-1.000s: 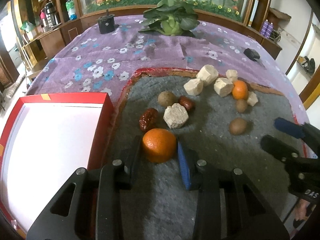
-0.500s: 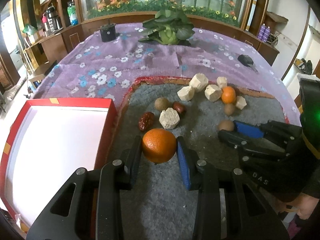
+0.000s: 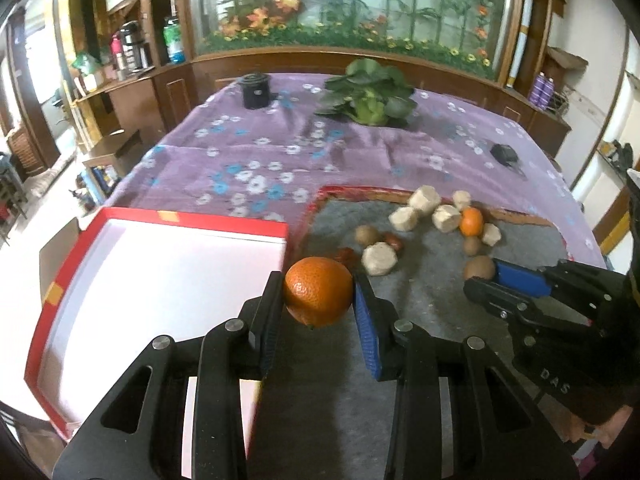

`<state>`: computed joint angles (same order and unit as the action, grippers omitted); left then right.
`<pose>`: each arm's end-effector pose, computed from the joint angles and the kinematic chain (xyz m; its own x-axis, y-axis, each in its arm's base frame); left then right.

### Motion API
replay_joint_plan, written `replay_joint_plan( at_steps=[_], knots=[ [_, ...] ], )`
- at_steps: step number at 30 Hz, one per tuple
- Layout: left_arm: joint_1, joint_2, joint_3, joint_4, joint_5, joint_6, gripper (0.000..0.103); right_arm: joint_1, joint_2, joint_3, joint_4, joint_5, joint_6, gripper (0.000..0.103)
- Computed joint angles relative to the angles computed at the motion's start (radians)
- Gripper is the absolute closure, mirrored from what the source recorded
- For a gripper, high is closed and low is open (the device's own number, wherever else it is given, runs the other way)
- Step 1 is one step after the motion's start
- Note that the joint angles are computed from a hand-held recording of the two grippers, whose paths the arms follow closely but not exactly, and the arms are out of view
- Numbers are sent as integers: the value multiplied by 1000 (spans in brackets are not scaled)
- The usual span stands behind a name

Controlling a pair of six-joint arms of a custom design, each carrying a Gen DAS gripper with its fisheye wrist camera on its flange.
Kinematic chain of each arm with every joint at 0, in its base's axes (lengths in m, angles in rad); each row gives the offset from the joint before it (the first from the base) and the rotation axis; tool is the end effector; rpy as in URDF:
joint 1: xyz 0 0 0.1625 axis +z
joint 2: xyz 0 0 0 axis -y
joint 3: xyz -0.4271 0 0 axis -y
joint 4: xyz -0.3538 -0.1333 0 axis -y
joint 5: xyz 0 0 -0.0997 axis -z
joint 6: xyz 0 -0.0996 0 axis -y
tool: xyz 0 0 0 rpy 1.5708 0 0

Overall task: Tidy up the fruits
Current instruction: 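Carry both fruits over the white tray and open both tools to drop them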

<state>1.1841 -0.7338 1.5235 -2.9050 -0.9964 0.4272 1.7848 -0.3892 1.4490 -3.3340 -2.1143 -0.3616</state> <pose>-0.0885 -0.7142 0.1774 -0.6706 0.3792 -0.6376 0.6597 0.6978 -0.2789 0.2285 -0.6660 0.0154 -0.7914 -0.1279 0.5977 -0.4725 0.7484 -0.4655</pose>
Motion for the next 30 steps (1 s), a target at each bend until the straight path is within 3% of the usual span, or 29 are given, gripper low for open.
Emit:
replay_joint_plan(
  at_steps=[15,30],
  knots=[
    [70,-13,-79,72,80,-48,69,57,116,-212,202,78,-20,78],
    [135,79,-328,279,136,-159,69,67,330,-658,560,102,-71,78]
  ],
)
